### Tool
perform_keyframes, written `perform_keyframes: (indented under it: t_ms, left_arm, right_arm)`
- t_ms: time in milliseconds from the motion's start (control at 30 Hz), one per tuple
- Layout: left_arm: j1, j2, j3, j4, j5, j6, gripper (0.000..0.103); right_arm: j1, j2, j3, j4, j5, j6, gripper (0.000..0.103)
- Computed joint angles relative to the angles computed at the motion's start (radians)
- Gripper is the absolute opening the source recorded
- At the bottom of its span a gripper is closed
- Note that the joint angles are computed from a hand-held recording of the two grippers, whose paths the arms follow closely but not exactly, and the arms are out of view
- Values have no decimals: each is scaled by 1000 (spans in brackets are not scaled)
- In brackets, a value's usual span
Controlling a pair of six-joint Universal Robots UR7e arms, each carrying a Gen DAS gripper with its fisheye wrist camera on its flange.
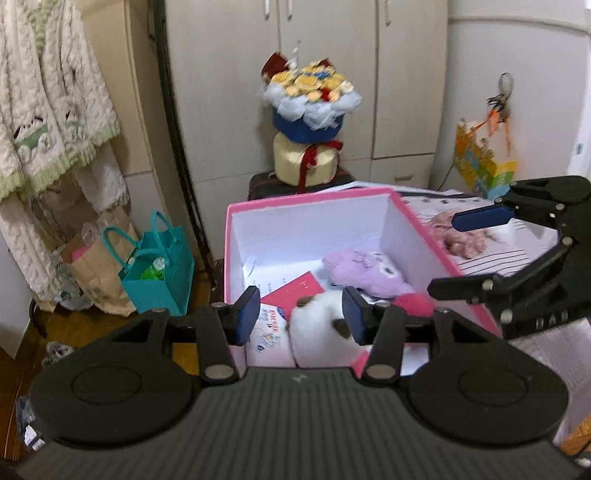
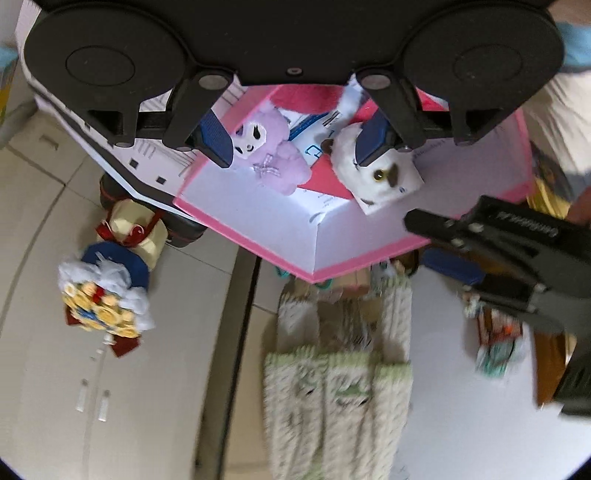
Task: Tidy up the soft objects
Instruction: 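Open the left gripper to drop the packet while the right gripper drops the strawberry, then move the left gripper to the pink floral scrunchie while the right gripper approaches the white mesh puff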
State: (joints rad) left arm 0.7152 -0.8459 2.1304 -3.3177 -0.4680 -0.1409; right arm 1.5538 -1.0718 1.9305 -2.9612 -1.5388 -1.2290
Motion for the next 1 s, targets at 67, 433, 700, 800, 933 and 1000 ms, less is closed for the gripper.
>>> perform_keyframes:
  t_ms: [67,433,700,800,933,1000]
  left_arm:
    - [-38,-7,29,-19,18,16,53]
    - [-200,-60,131,113,57,-99,60]
    - [-282,-66,154,301,79,-242,64]
    - [-300,-78,156,399,46,-301,64]
    - [-320,-70,150,482,15,-359,64]
    - [-324,-56,141,489,7,-365,64]
  right_arm:
    - [-10,-40,25,11,20,23,77]
    - [-62,-275,142,172,81,74,78]
    - [-124,-417,241,172,99,34,79]
    - [-155,-461,270,174,100,26,79]
    - [-204,-519,297,204,118,2,79]
    - [-233,-547,310,217,135,-11,79]
